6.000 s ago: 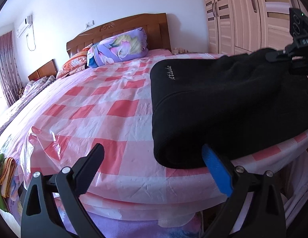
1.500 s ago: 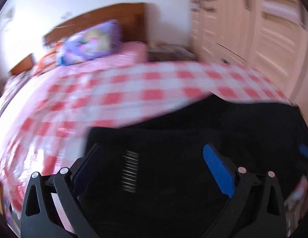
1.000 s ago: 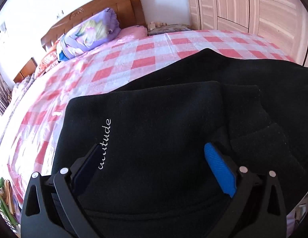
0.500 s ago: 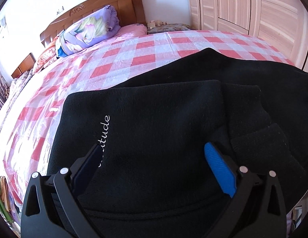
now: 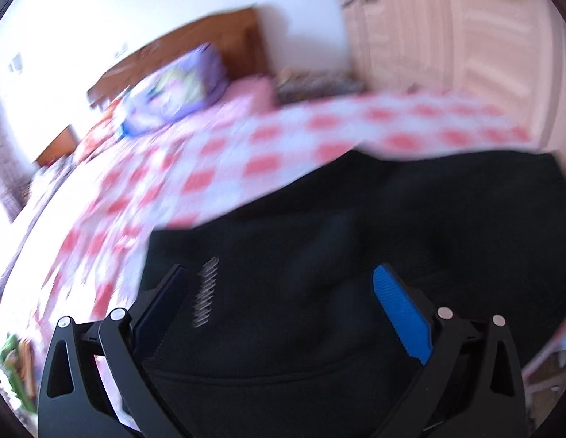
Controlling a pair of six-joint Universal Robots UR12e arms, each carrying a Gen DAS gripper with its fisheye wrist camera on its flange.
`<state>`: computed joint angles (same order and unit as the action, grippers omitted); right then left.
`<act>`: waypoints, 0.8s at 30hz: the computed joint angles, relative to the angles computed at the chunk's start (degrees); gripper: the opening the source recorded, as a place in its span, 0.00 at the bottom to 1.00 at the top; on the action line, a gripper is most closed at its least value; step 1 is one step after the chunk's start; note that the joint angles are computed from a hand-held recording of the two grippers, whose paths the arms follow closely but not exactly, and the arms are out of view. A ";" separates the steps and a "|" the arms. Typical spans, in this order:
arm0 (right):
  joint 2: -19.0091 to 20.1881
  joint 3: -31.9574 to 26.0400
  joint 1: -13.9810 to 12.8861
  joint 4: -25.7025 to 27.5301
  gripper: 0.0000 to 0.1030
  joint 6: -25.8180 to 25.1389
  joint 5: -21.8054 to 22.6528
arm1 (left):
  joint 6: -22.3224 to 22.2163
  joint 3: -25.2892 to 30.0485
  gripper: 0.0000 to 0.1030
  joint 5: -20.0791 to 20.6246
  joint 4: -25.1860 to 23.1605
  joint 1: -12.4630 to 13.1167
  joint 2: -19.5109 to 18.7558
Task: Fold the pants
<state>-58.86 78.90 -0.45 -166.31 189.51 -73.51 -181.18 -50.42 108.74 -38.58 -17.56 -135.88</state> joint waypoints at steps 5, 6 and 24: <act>-1.76 4.77 -2.71 -0.17 0.90 9.57 4.28 | 6.11 7.62 0.98 -12.97 -6.33 -1.75 -3.73; -1.65 5.09 -2.87 0.56 0.90 10.74 5.23 | 7.08 10.37 0.98 -14.45 -8.63 -2.28 -5.34; 2.74 -3.16 -4.20 11.44 0.96 26.21 9.32 | 7.92 26.15 0.99 -19.68 -19.51 -3.99 -16.06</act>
<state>-56.12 75.74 -4.65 -154.87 215.71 -64.19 -173.26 -24.27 89.07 -58.09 -21.55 -151.94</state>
